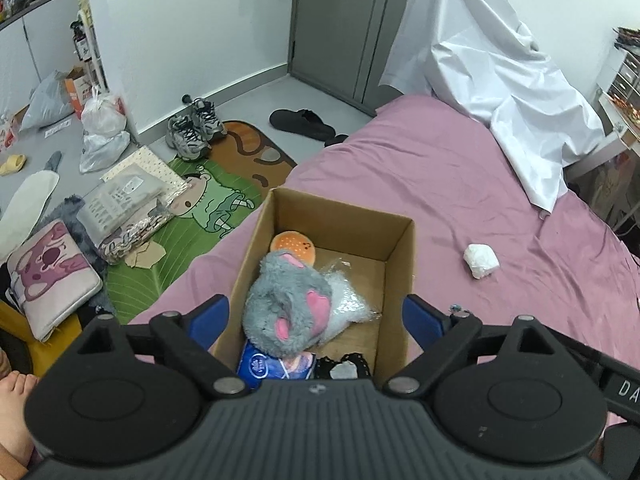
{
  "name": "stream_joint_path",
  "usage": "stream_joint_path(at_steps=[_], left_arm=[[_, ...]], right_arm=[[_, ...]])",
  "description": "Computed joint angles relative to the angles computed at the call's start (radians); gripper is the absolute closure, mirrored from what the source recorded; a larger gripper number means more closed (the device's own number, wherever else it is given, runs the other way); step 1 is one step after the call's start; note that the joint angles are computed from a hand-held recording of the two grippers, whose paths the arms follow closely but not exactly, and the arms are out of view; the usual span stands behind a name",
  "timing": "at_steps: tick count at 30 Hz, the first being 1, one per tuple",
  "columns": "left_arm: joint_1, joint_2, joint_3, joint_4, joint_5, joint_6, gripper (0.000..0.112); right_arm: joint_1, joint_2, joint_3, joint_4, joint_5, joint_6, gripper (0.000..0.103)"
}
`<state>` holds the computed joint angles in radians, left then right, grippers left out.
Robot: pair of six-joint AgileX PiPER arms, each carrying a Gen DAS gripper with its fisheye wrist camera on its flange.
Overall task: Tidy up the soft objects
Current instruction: 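Move the right tool to the blue bunny plush and grasp it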
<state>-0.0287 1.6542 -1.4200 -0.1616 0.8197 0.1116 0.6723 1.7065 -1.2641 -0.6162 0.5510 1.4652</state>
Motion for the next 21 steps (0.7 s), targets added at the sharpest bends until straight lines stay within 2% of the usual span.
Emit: stream_joint_path(at_steps=[10,16,21], left_arm=[[-0.084,0.002,0.025,0.075,-0.020,-0.076,0.020],[-0.110,0.025,0.010,0.087,-0.015,-0.099,0.020],[-0.125,0.041,-0.005,0.086,-0.013,-0.115,0.020]], right_arm=[[-0.036,-0.050,0.154,-0.133,-0.082,0.182,0.002],[-0.070,-0.049,0.208,-0.169,-0.115,0.253,0.003],[-0.091,-0.033,0.228,-0.158,-0.130,0.296,0.007]])
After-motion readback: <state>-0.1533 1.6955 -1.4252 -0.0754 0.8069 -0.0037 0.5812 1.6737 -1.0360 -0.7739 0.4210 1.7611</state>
